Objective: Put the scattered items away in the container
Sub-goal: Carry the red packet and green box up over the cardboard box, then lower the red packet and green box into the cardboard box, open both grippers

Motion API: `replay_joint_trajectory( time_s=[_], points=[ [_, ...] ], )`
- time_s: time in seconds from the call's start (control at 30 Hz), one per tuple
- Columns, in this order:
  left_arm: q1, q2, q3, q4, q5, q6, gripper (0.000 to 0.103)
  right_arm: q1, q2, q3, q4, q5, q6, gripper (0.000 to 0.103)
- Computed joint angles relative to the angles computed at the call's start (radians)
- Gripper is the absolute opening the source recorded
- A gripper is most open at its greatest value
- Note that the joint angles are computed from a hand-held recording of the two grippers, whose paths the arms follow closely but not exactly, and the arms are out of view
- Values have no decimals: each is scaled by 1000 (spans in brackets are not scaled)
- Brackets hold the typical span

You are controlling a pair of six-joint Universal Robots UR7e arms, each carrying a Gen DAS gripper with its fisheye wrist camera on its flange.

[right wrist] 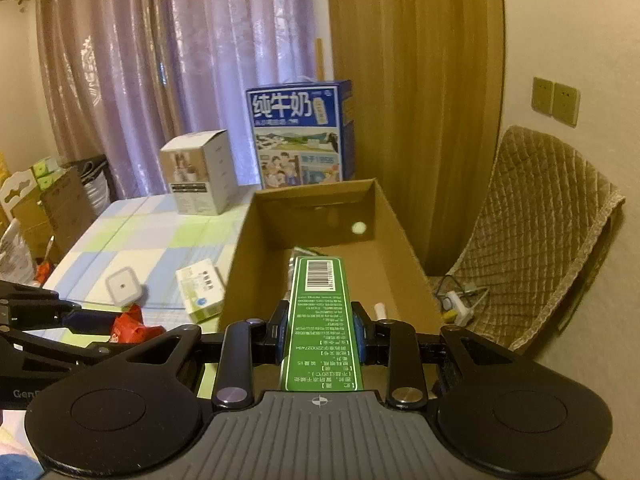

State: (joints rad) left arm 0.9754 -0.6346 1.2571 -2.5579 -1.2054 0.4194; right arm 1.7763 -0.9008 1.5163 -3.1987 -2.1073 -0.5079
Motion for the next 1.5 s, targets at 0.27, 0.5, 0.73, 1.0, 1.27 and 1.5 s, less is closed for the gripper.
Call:
replay_joint_trajectory(
  time_s=[0.27,0.5,0.73,1.0,1.27,1.5],
  points=[
    [-4,105,-137,50,-21,-1,38,-36,16,-66,50,19,-16,28],
    [4,176,-233,79,-28,8,38,-61,52,-138,92,31,-20,28],
    [12,245,-331,106,-33,26,38,-75,91,-212,123,41,-19,28],
    [22,310,-426,147,-35,38,39,-87,137,-289,159,47,-23,28],
    [28,342,-464,140,-27,50,42,-96,164,-328,170,54,-21,28],
    [32,338,-457,108,-15,75,60,-99,168,-334,179,47,-19,28]
  ],
)
